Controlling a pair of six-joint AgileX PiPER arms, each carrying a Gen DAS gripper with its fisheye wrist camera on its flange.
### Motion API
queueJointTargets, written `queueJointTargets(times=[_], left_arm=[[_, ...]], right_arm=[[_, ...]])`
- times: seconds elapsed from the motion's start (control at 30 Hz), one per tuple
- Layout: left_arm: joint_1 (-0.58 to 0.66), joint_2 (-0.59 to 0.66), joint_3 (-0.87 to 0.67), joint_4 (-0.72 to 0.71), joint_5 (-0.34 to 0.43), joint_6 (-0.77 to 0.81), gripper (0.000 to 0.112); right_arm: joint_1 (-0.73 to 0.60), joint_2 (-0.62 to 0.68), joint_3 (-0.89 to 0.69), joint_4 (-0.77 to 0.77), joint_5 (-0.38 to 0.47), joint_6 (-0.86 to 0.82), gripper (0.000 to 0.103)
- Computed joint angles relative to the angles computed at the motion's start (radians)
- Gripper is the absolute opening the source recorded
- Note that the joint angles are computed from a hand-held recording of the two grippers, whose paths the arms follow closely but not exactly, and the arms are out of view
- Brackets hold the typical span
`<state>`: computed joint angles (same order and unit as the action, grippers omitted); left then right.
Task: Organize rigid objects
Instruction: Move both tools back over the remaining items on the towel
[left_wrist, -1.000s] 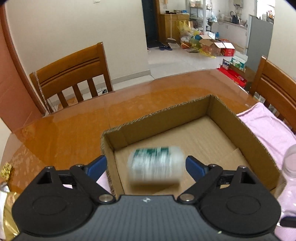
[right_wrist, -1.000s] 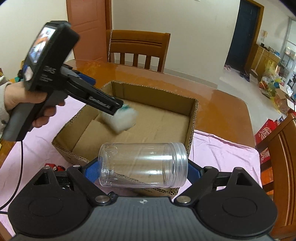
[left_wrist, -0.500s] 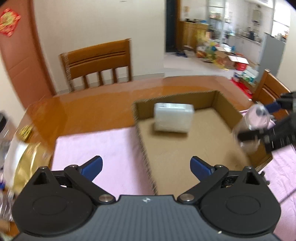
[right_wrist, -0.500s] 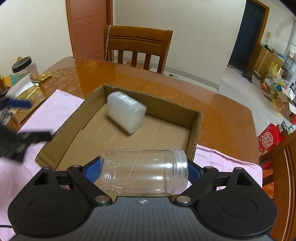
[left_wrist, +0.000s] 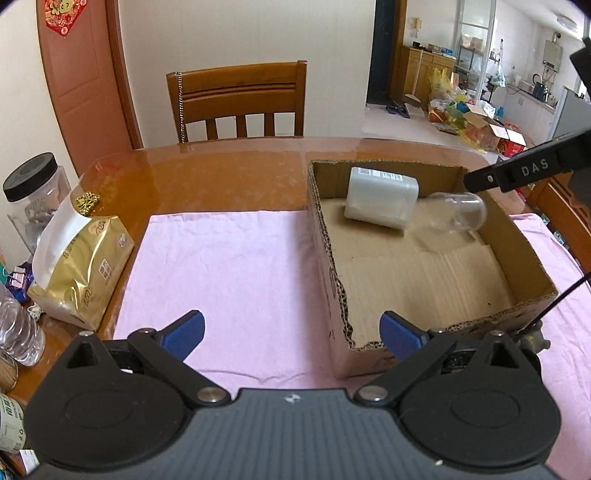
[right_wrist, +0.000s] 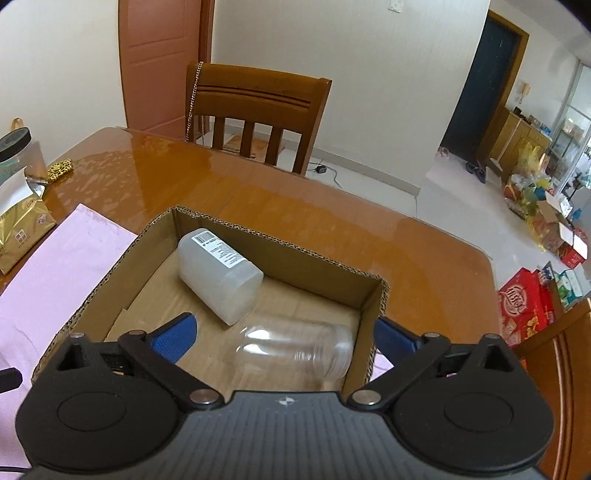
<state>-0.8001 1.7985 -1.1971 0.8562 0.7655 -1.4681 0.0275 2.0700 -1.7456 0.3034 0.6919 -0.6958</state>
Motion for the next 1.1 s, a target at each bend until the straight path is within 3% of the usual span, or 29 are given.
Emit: queueJointTargets(times=[0.27,0.5,0.67,0.83,0.93,1.1], left_arm=[[-0.067,-0.002,0.017,0.016,0.039,-0.073,0.100],[-0.196,0.023,-0.027,-0.019,0.196,-0.152,0.100],[-0.300,0.051,-0.073,-0.075,0.325,-0.254,0.100],[-0.382,0.075,-0.106,-0.125,0.425,-0.317,0.101],[-0.407,0.077,-0.099,-0.145,0.429,-0.335,0.100],[-0.421,0.059,-0.036,-0.125,0.362,-0.371,0.100]], right_arm=[[-0.037,-0.149,0.226,0.067,-0.060,-0.102,0.103],[-0.127,-0.291,0.482,0.251,-0.097,-0.328,0.103],[-0.241,-0.376,0.647,0.441,-0.027,-0.571,0.103],[-0.338,-0.403,0.766,0.519,0.089,-0.736,0.103],[-0.363,-0.388,0.825,0.542,0.120,-0.813,0.103],[-0.346,-0.370,0.902,0.580,0.074,-0.862,0.103]])
